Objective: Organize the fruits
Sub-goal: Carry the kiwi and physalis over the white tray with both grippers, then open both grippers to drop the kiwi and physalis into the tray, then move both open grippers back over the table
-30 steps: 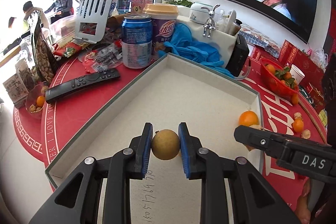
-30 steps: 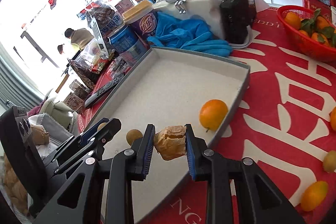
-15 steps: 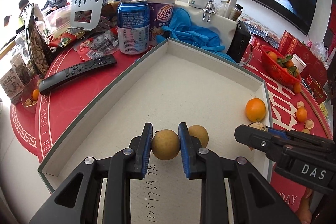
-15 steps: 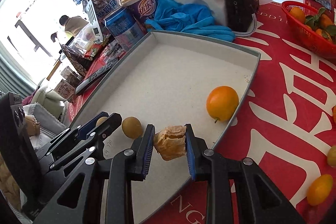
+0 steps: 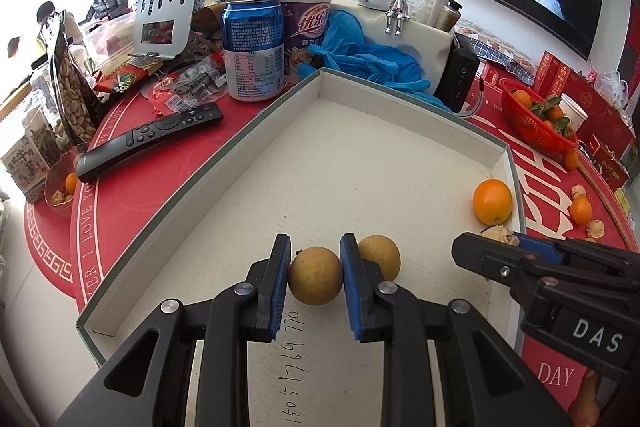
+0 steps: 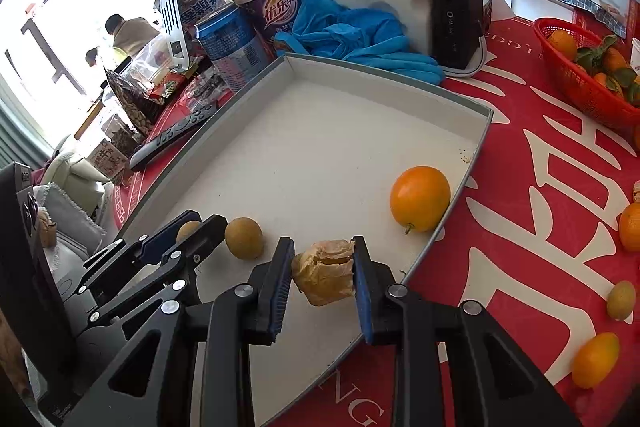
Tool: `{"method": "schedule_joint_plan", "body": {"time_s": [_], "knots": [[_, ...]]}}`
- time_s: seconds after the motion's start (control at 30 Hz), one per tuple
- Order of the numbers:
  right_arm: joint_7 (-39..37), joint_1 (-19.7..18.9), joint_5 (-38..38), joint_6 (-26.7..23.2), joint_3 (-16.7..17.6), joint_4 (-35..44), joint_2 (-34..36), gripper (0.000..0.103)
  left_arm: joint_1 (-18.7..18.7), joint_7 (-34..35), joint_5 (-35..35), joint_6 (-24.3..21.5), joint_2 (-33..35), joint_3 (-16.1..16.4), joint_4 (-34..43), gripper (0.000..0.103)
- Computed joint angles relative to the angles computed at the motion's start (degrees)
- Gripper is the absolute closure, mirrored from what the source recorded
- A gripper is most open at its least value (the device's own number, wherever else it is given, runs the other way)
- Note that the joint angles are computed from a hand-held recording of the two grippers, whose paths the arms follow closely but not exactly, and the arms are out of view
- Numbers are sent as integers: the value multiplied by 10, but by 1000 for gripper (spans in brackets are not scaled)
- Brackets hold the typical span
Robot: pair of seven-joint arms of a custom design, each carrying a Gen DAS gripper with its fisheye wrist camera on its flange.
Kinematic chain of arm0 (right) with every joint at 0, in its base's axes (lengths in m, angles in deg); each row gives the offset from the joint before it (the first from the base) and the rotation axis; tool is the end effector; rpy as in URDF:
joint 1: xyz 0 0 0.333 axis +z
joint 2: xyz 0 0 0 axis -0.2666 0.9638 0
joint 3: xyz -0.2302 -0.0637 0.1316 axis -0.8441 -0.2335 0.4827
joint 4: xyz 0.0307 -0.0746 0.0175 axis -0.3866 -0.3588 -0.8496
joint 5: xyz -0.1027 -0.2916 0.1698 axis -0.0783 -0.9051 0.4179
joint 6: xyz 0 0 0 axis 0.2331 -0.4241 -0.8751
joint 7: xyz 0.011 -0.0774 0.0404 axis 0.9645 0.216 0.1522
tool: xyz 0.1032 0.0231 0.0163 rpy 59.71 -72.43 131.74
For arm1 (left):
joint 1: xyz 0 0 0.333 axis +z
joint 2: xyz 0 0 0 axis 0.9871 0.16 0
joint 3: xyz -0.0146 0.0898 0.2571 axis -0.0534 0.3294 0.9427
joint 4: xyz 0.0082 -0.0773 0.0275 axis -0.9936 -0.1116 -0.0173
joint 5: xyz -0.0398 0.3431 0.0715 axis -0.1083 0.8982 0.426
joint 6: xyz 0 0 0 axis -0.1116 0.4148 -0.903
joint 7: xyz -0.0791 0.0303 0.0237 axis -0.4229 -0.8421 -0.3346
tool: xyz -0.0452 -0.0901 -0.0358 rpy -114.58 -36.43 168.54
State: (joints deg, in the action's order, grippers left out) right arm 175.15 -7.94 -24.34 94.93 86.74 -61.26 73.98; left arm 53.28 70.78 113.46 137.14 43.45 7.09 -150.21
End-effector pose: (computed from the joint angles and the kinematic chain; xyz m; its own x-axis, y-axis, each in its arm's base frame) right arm 0.5510 0.1618 0.3629 0.0526 -0.9635 -0.2624 -0.8232 0.1069 -0.5576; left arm 0.5696 -0.2851 0.3655 -0.1675 -0.9838 0.0636 -0.7453 0.0841 -0.6614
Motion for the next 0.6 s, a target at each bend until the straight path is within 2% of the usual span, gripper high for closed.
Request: {"method": "schedule_joint_plan", "body": {"time_s": [0.07, 0.13, 0.2, 0.27, 0.3, 0.33, 0.37, 0.4, 0.43, 0.47, 0.57, 0.6], "knots": [[2, 1, -1, 3, -1, -1, -1, 74, -2, -2, 1, -4, 0, 2, 2, 74], [6, 3, -5, 3, -3, 0, -1, 73, -7, -12, 7, -8, 0, 7, 3, 64], [5, 2, -7, 2, -2, 2, -1, 72, -19, -35, 29, -5, -3, 22, 2, 42], [1, 1, -5, -1, 1, 5, -1, 71, -34, -64, 64, -7, -4, 38, 3, 31], [0, 0, -3, -1, 2, 5, -2, 65, -46, -87, 88, -15, -4, 51, 7, 26], [15, 11, -16, -3, -10, 5, -5, 48, -42, -94, 99, -15, -5, 47, 8, 23], [50, 25, -52, 1, -29, 1, -9, 38, -37, -97, 107, -12, -6, 41, 8, 20], [45, 24, -47, 11, -27, -3, -12, 23, -38, -108, 121, -17, -6, 42, 10, 20], [10, 7, -13, 20, -6, -6, -17, 21, -38, -116, 133, -26, -6, 41, 12, 20], [16, 6, -19, 22, -4, -10, -23, 21, -35, -121, 143, -30, -6, 37, 15, 20], [116, 64, -127, 35, -76, -27, -42, 18, -20, -137, 157, -36, -4, 21, 20, 19], [155, 80, -168, 37, -98, -33, -49, 1, -12, -132, 152, -39, -2, 11, 23, 19]]}}
